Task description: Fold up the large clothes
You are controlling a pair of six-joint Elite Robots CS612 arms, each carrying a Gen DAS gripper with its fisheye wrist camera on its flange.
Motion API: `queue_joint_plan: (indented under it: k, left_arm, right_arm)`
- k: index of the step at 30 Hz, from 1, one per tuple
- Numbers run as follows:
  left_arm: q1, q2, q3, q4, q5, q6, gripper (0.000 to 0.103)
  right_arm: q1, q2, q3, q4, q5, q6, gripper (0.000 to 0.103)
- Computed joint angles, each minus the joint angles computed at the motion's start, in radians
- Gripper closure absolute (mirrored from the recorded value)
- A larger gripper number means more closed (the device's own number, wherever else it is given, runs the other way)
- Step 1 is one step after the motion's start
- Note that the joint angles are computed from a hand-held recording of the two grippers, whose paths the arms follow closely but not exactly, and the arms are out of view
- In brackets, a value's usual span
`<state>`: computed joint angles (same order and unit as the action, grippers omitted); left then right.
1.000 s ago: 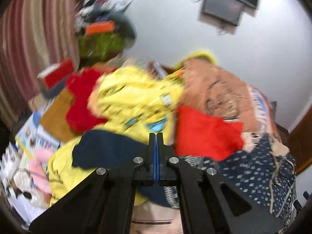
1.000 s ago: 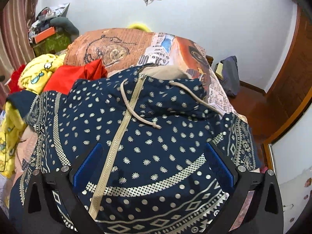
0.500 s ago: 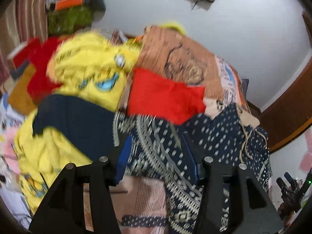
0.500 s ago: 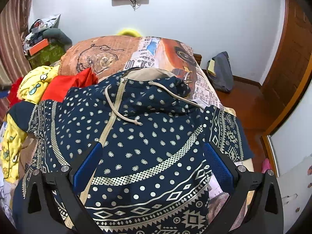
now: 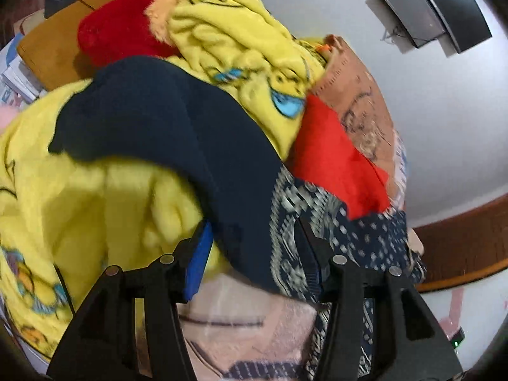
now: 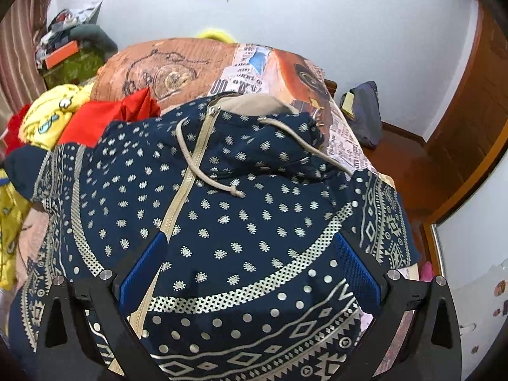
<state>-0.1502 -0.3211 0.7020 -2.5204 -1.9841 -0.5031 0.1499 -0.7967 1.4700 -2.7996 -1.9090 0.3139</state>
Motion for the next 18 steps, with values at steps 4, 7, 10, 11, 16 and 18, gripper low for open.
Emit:
queue_joint_plan:
  k: [4,7,10,11,16,18]
  left_arm:
    - [-0.003,0.038,-0.077,0.059,0.084,-0.007,0.052]
    - [-0.008,0.065,-0.129,0.081,0.159,-0.006,0.055]
    - [-0.02,0.083,-0.169,0.093,0.287,-0.005,0.067]
    - [-0.025,0.087,-0.179,0.092,0.323,-0.008,0.079]
    - [-0.065,0.057,-0.143,0.052,0.551,0.101,0.101]
    - [-0.083,0.02,-0.081,-0.046,0.596,0.182,0.101]
  right_arm:
    - [0.003,0.012,-0.019,0.03,0.0,-0.008,0.0]
    - [0.005,0.018,-0.03,0.048,-0.007,-0.016,0.0]
    - [0.006,0.022,-0.038,0.066,-0.006,-0.015,0.0]
    - [0.006,0.022,-0.039,0.068,-0.007,-0.016,0.0]
    - [0.008,0.019,-0.035,0.064,-0.015,-0.021,0.0]
    - [0.007,0.016,-0.032,0.058,-0.017,-0.021,0.0]
